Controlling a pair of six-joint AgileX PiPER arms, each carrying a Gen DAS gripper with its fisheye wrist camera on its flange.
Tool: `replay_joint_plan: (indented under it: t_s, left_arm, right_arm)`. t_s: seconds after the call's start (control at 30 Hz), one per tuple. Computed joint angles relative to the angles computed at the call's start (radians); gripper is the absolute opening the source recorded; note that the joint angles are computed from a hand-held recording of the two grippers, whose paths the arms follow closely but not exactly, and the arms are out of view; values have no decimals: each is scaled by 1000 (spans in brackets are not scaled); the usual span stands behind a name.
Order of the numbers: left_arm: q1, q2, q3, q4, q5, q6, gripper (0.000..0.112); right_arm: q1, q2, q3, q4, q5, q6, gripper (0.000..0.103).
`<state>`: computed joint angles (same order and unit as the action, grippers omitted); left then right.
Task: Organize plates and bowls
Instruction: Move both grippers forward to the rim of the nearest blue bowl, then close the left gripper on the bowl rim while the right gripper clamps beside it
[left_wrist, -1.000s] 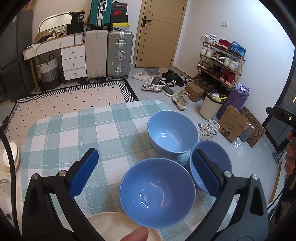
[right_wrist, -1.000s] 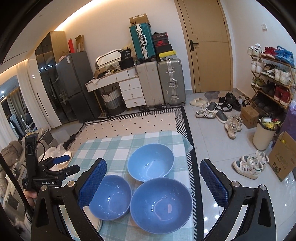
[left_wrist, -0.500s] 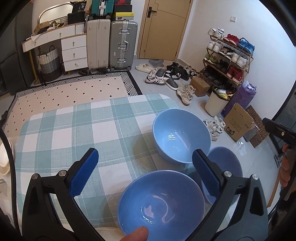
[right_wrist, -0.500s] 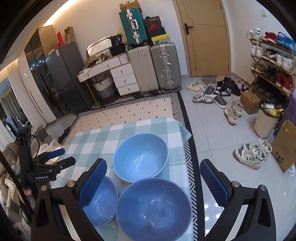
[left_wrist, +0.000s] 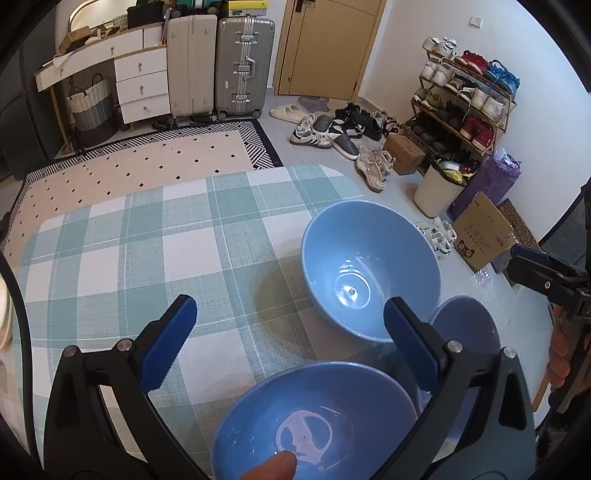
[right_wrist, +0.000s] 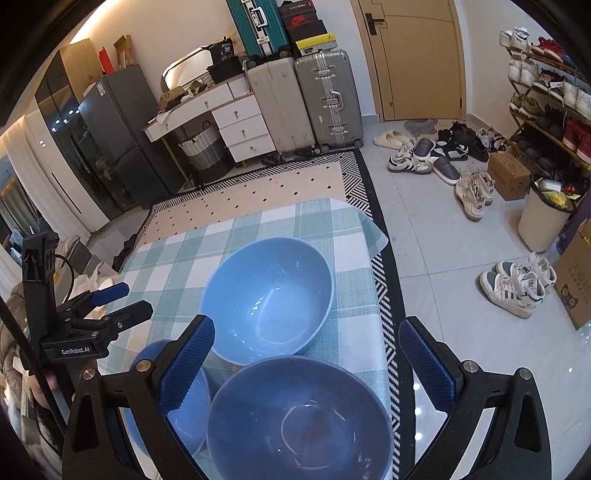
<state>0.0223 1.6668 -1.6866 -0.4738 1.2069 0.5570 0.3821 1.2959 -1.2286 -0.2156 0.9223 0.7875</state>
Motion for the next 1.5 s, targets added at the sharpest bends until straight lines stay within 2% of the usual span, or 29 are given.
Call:
replay_joint_plan:
  t_s: [0.13,0.43,0.5,0.6,0.67,0.73,0.97,1.2,1.27,1.37,1.5]
  left_arm:
    - [-35,39,-3,10,-27,-16,101]
    - [-88,117,-31,45,-37,-62,98]
    - [-98,136,-43,55,-36,-70,93]
    - [-112,160,-56,66,-43,-77,87]
    - [-122,168,-56,76,-43,-78,74]
    - [-137,179,-58,94,-42,-77,69]
    - [-162,220,-74,100,-34,-84,56]
    - [-181,249,-85,118,-40,-107,38]
    - [-185,258,-91,121,-40,-112,29]
    - [-181,258,-86,100,-39,-93,22]
    - [-196,238,-66,116,-56,-87,17]
  right_arm:
    - [-34,27,18,38,-30,-43,98]
    - [-90,99,46,115,-82,-120,86]
    - [-110,115,51,148,-94,-149,80]
    - [-132,147,58,195,-120,-190,78]
    - [-144,159,63,221,-131,-214,73]
    - [-148,176,65,230,-145,-224,69]
    - [-161,224,61,268,-164,-265,54]
    - [-159,245,55,252,-167,-268,43]
    - [-157,252,52,243,-167,-266,39]
    - [-153,257,52,236,-171,-265,34]
    - [-135,259,41,204,-168,-241,22]
